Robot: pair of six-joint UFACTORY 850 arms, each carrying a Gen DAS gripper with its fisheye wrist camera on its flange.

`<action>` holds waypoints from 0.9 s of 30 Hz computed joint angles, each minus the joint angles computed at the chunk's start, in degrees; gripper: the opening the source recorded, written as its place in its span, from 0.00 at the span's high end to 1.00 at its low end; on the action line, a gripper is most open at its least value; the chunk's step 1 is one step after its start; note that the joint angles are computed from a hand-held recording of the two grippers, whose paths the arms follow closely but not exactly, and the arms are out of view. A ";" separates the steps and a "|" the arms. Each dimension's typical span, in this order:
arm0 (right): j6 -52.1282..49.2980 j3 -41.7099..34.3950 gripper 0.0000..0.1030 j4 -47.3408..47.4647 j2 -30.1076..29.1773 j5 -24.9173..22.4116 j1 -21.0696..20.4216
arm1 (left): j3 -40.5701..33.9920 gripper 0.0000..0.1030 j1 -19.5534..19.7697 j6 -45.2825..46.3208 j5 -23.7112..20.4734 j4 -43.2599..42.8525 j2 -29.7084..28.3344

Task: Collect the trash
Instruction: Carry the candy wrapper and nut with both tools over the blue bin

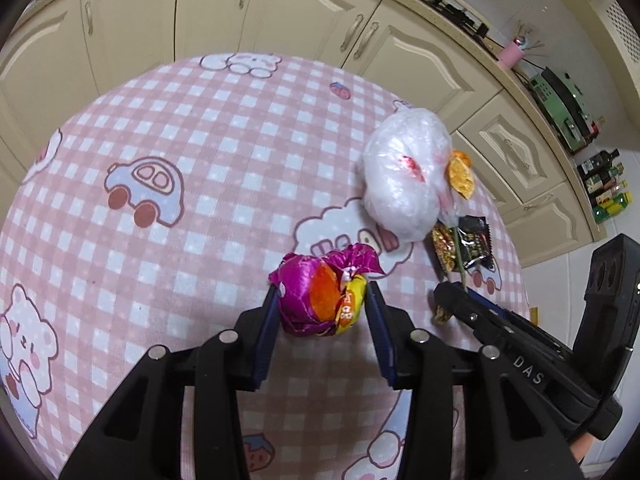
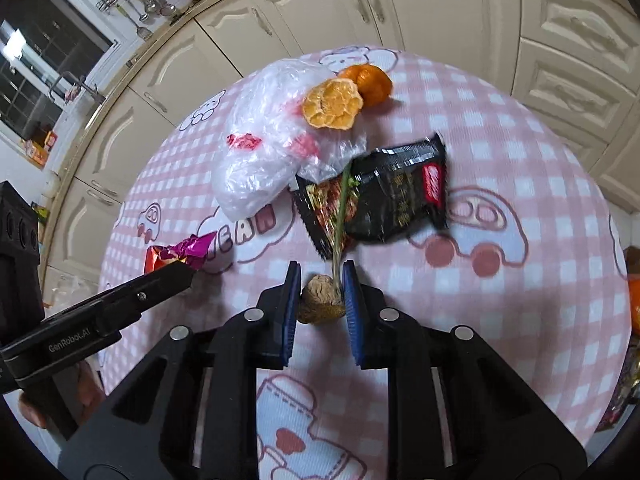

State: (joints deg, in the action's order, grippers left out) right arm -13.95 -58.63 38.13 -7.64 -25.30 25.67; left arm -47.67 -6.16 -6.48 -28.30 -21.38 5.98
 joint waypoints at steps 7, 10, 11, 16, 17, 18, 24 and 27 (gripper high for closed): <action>-2.02 3.52 0.79 2.89 3.78 -0.88 -0.86 | 0.75 0.60 -3.00 -3.83 0.55 4.41 1.37; -0.94 4.87 0.79 2.06 5.54 -0.47 -1.10 | 0.79 0.60 -4.84 -7.39 0.11 7.56 1.47; -0.28 5.46 0.79 1.23 6.32 -0.15 -1.17 | 0.83 0.60 -5.30 -7.60 0.07 7.90 1.53; 1.32 8.13 0.79 -0.52 9.69 0.49 -2.17 | 0.90 0.60 -9.11 -10.73 -0.25 10.93 2.68; 1.54 9.04 0.79 -0.73 10.81 0.50 -2.67 | 0.97 0.60 -10.05 -11.45 -0.25 11.61 3.01; 1.67 9.63 0.79 -0.84 11.50 0.56 -3.03 | 1.00 0.60 -10.96 -12.13 -0.30 12.24 3.30; 2.81 13.86 0.79 -1.94 16.80 0.85 -6.14 | 0.08 0.60 -17.42 -17.33 -0.73 16.49 3.69; 2.80 16.55 0.79 -2.10 20.27 0.86 -8.48 | -1.04 0.59 -21.39 -20.78 -1.03 19.59 3.17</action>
